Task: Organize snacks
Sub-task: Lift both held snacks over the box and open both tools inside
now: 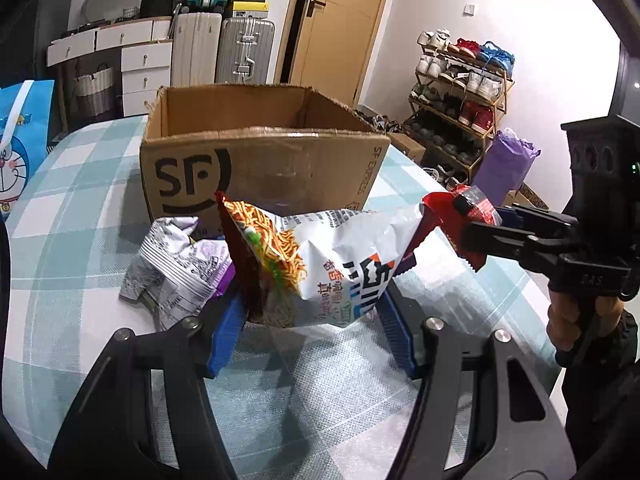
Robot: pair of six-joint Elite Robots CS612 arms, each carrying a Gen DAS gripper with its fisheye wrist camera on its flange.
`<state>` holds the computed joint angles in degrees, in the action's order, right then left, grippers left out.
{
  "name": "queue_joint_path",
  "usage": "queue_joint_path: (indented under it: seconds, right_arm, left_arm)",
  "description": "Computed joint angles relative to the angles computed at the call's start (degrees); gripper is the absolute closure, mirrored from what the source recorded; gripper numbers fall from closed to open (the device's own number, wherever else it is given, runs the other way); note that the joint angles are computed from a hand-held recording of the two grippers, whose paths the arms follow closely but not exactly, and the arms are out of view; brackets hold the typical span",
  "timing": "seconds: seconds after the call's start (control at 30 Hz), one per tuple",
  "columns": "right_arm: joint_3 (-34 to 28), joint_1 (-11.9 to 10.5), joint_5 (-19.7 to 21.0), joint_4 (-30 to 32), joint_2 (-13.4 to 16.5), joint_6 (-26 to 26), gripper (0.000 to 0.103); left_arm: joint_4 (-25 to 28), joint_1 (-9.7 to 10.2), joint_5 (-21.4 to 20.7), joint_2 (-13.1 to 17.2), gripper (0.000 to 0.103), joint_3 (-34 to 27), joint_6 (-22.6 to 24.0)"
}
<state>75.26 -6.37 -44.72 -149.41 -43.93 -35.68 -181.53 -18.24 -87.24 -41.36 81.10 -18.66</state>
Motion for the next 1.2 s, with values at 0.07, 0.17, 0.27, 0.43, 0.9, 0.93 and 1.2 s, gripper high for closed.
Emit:
queue_joint_path:
  seconds: [0.07, 0.17, 0.27, 0.43, 0.9, 0.93, 1.2]
  right_arm:
    - [0.0, -0.1, 0.5, -1.0, 0.2, 1.5, 0.050]
    - [0.1, -0.2, 0.6, -2.4, 0.2, 3.2, 0.050]
    - [0.0, -0.2, 0.7, -3.5, 0.3, 4.9, 0.050]
    - [0.2, -0.1, 1.0, -5.8, 0.3, 7.7, 0.050]
    - [-0.8, 1.0, -1.0, -11.9, 1.1, 14.4, 0.050]
    - [-1.2, 1.1, -1.1, -11.7, 1.2, 14.9, 0.050]
    - [-3.7, 1.8, -1.8, -12.1, 1.8, 16.8, 0.050]
  left_arm:
    - [-0.6, 0.06, -0.1, -0.4, 0.043, 0.4, -0.2]
    - [-1.6, 0.01, 0.4, -1.0, 0.043, 1.2, -0.3]
    - [-2.4, 0.14, 0.1, -1.7, 0.043, 1.9, -0.7]
    - [-3.7, 0.28, 1.2, -2.8, 0.043, 3.0, -1.0]
    - [-5.5, 0.96, 4.8, -4.9, 0.043, 3.6, -3.0]
    - [-5.5, 0.98, 5.2, -4.9, 0.043, 3.3, -2.8]
    - [-4.7, 1.63, 6.2, -4.5, 0.043, 0.2, -2.5]
